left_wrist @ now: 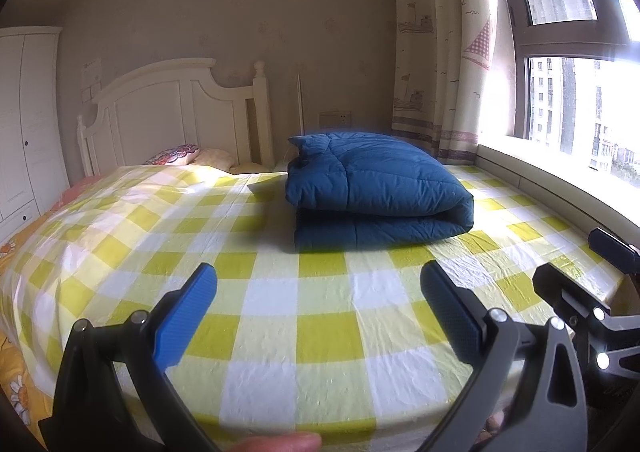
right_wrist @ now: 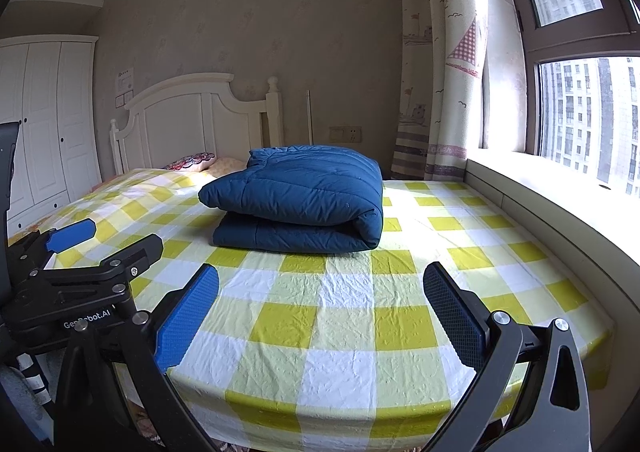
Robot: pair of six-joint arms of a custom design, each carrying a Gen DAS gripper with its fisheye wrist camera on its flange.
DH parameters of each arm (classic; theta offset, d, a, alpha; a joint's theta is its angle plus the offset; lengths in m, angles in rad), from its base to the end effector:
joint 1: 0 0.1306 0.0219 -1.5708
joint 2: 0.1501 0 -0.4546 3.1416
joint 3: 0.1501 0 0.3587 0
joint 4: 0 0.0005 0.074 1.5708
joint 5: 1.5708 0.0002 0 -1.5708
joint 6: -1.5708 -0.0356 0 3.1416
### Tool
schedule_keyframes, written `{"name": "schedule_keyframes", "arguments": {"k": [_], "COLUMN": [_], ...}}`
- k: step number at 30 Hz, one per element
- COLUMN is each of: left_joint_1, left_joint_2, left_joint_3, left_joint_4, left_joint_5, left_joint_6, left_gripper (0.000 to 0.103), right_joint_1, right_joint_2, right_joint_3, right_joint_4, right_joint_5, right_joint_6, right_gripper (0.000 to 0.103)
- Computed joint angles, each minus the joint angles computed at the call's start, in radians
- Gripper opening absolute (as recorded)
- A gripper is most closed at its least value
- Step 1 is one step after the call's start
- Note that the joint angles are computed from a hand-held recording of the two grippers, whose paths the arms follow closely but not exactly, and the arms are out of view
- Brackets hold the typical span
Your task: Fold large clothes
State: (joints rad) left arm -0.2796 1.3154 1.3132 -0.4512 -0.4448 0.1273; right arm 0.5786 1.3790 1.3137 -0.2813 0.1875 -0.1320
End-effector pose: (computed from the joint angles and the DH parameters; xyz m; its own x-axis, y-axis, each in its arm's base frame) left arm 0.4156 -0.1039 0.5352 -0.4020 -0.0038 -0.9156 -0.1751 0.9819 0.0728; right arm 0.3918 0.2474 0.5242 -0.3333 -0.0633 -0.9407 -0.3496 0.9349 0.0610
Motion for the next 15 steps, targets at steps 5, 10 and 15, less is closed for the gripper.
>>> {"name": "schedule_keyframes", "arguments": {"k": [5, 10, 15], "left_joint_1": [-0.004, 0.118, 0.418], "left_joint_2": [0.001, 0.075, 0.293], "left_joint_3": [-0.039, 0.098, 0.468], "left_joint_4": [0.089, -0.039, -0.291], "left_joint_5": [-0.008, 0.14, 0.199], "left_joint_6": [-0.032, -0.094, -0.101], "left_gripper": [0.101, 0.101, 0.101], "right_joint_1": [-0.007, -0.068, -0.261], "right_joint_2": [0.026, 0.073, 0.178], "right_joint_3": [0.019, 0.109, 0.375], "right_joint_4": [-0.02, -0.096, -0.312], "right_joint_5": [-0.019, -0.062, -0.043], "right_joint_6": [0.0, 0.044, 0.128], "right_gripper": [0.099, 0.099, 0.099]}}
